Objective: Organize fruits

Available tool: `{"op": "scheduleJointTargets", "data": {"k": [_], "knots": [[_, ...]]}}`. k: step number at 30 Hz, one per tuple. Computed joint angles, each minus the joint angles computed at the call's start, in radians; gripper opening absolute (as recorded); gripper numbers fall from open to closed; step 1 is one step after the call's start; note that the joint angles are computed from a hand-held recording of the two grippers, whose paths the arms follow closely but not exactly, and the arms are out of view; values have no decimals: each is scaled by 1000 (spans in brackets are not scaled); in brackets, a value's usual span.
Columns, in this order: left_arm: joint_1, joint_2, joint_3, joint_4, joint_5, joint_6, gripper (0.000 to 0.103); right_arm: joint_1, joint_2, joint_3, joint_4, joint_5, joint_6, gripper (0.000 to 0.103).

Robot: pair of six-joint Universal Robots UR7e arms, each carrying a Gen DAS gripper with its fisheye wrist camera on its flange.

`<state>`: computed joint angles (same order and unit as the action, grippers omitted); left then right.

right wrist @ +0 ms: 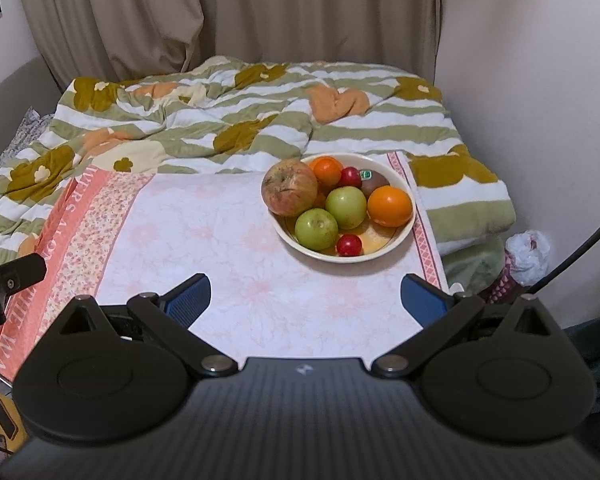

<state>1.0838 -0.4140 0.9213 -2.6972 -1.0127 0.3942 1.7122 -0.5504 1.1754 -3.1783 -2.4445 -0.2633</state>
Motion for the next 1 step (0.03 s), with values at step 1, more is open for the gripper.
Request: {"op": "scheduleJointTargets", "data": {"k": [1], "knots": [[0, 4, -8, 12, 6, -8, 103, -4, -1, -3, 15, 2, 7, 103]]}}
